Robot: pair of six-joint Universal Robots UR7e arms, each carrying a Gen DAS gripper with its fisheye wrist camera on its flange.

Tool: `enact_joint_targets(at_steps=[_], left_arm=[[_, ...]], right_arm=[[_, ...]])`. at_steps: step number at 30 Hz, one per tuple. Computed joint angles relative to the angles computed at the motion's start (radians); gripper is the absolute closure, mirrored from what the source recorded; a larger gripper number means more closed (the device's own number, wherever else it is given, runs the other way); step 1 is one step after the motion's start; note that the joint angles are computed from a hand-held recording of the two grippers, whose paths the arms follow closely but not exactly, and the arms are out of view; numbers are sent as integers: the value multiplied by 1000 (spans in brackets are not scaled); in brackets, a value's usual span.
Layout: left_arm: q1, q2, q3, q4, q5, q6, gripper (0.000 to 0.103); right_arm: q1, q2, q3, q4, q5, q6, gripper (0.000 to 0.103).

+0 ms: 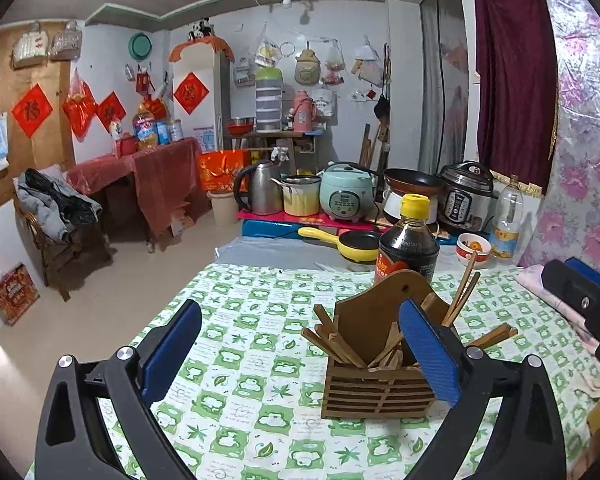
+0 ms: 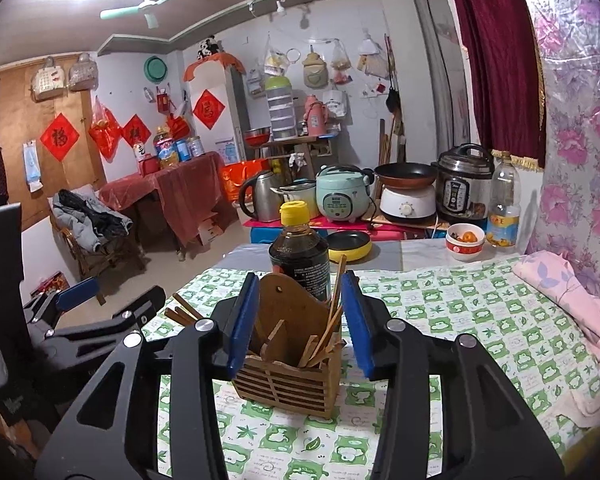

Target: Organize utensils

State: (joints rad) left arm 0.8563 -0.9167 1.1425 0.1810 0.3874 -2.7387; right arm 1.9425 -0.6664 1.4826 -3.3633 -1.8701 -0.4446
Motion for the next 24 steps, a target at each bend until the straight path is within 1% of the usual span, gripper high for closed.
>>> enact_joint_targets(at_steps=[4, 6, 12, 14, 16, 17, 18, 20, 22, 24], left_arm=[[-12, -27, 83, -165, -35, 137, 6], [-16, -39, 118, -239, -48, 194, 6], [-24, -55, 154, -256, -45, 180, 6], [-27, -66, 178, -286, -49, 193, 6], [-31, -78, 202, -314, -51, 205, 6], [-33, -85, 216, -332, -52, 213, 6], [-35, -90, 229, -352, -55, 224, 6], [-39, -100, 254, -385, -63, 239, 6], [-41, -107, 282, -425, -74, 265, 6], [-38, -110, 306, -462, -99, 289, 6]], right_arm=[[8, -7, 23, -42, -10, -11, 54], [14, -10, 38, -83, -22, -26, 51], [26, -33, 90, -180, -17, -50, 44], [23, -45, 124, -218, -8, -58, 39], [14, -51, 158, -267, 5, -58, 29], [6, -48, 179, -309, -2, -56, 26], [4, -43, 186, -327, -14, -60, 21], [-3, -37, 199, -353, -35, -72, 16], [-17, -26, 215, -397, -57, -74, 8], [-25, -11, 217, -422, -94, -82, 7]])
